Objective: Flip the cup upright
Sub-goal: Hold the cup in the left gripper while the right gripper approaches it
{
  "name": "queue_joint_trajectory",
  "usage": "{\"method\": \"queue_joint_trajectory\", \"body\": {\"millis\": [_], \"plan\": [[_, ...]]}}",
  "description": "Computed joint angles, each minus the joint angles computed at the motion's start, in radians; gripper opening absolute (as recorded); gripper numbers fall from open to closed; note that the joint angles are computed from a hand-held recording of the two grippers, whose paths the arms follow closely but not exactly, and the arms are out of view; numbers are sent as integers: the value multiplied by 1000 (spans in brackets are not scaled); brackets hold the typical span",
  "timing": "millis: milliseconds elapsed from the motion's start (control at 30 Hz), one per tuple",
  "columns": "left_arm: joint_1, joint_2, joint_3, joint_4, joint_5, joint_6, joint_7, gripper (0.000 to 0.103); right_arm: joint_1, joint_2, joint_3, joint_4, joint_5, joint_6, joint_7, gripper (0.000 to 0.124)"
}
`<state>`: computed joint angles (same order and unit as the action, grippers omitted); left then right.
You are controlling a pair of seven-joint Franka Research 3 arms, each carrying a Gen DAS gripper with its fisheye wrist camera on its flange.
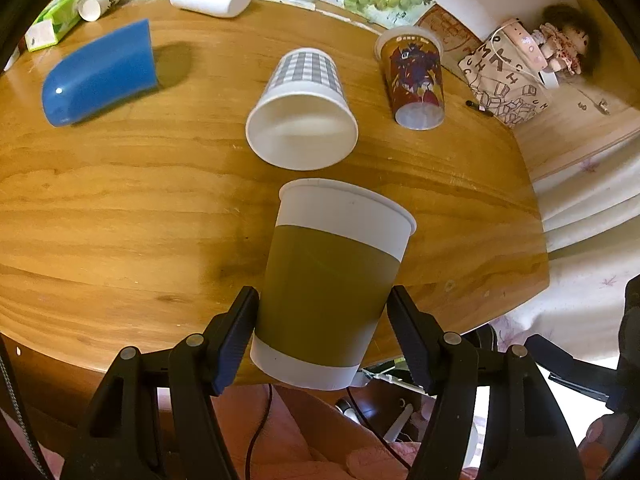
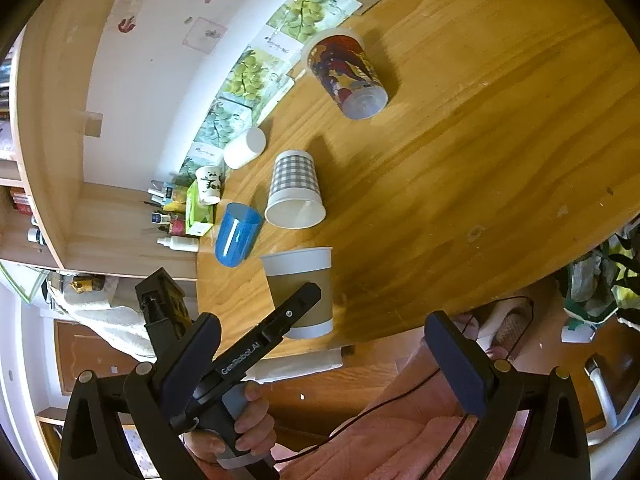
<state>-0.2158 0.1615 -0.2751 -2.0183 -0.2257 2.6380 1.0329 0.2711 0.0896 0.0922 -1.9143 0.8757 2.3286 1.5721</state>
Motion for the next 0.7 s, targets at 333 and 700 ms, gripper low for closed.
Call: {"method": "queue_joint_trajectory", "body": {"millis": [333,700], "plan": [[-6,26,-1,38,33,-42,-14,76,-8,27,-2,26,-13,-48,14,102],[-5,-7,-5,5,18,-28,5,81,-12,75,7,70,-36,-96,14,102]]}}
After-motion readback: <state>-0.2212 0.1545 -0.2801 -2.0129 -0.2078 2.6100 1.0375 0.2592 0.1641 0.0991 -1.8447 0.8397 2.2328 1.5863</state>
